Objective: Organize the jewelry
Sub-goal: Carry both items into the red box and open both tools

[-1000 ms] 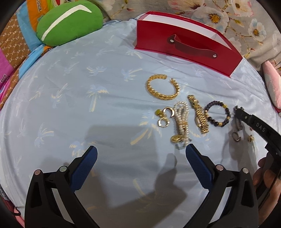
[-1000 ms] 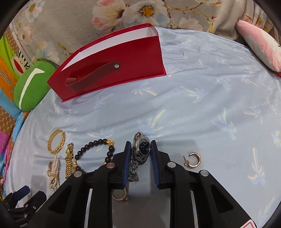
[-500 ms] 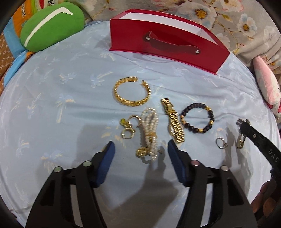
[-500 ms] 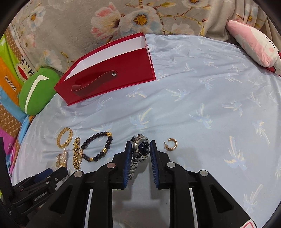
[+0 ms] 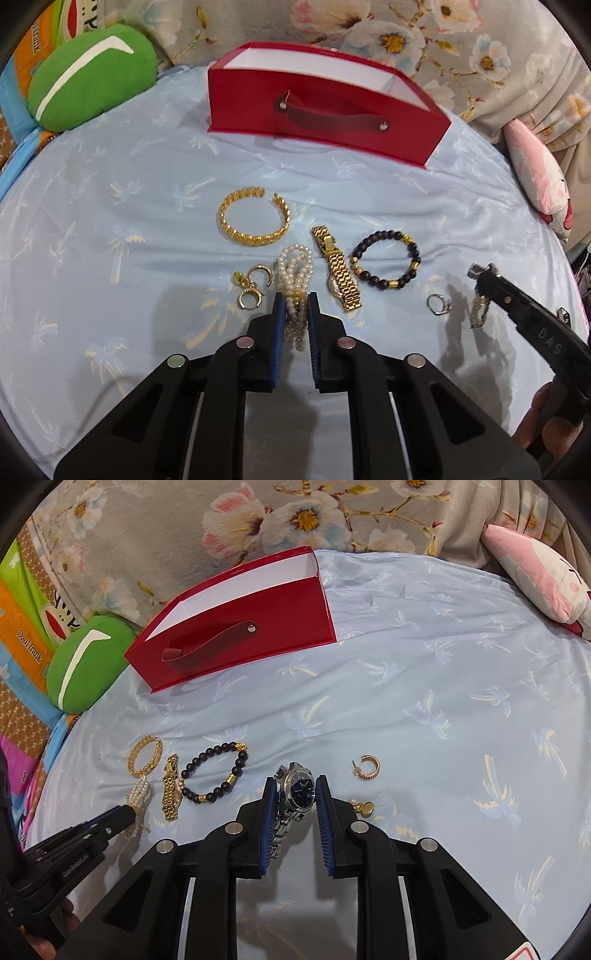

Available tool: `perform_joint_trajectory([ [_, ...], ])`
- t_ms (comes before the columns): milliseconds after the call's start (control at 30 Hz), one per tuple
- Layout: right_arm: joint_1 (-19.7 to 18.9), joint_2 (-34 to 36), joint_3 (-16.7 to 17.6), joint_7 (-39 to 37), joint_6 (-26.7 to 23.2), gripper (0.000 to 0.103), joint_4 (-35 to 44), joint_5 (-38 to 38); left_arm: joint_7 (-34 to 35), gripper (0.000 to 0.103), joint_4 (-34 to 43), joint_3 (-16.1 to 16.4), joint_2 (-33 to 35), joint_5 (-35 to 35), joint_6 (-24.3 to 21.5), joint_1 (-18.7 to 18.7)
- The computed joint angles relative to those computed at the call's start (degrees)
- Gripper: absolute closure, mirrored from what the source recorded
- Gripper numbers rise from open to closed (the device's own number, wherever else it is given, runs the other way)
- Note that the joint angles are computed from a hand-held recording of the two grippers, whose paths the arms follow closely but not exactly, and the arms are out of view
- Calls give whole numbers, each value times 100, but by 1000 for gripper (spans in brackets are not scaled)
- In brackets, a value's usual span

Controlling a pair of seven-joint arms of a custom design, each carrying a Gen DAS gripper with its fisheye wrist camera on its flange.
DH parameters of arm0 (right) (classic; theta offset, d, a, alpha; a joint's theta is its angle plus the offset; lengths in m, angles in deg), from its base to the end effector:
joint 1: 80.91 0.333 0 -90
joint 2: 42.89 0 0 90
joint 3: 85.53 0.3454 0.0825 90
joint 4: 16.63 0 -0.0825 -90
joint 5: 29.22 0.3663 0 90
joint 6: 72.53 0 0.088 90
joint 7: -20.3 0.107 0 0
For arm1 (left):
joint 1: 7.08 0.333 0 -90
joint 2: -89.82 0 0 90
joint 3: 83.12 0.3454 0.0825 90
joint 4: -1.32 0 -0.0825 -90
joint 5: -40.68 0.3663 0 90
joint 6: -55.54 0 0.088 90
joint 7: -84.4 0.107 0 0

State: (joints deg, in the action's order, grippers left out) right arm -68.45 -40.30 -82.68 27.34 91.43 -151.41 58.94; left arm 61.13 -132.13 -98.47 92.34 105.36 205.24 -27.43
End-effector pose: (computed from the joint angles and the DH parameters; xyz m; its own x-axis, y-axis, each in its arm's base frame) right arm 0.4912 0.0774 0.3682 0.3665 -0.8915 -0.2661 -0.7518 -0.1152 -0.6493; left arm 0.4056 -0.3151 0.3776 0.3495 -0.9235 0.1584 -0.6997 -0.3696 -0.6114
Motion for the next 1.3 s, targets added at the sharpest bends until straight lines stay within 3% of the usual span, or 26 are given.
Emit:
perform_joint_trajectory([
  [300,-1,-577,-72,-491,-218,83,-323,282,-152,92,-508,-206,-923,46,-259,-41],
  [500,-20,-1054,-180,-468,-564,83,-410,163,215,92,-690,-349,-1601,-275,-765,62],
  [667,-15,-1110,-247,-344,-868,83,-6,-46,640,92,-518,-299,-1832,-176,-850,297],
  [833,16,-572,-206,-152,-989,83,1015,-214,975,92,-7,-187,-1683,266,-678,686],
  [1067,42,759,89,333,-602,83,2843,-730,1442,92,1265,124,-686,857,-464,1084],
  [1200,47,1685,215,1379,-536,83,3987,-1734,1919,92,2074,429,125,699,-100,1178],
  [1300,101,2293,225,2126,-512,83,4692,-2456,2268,92,2609,606,687,565,-188,1109],
])
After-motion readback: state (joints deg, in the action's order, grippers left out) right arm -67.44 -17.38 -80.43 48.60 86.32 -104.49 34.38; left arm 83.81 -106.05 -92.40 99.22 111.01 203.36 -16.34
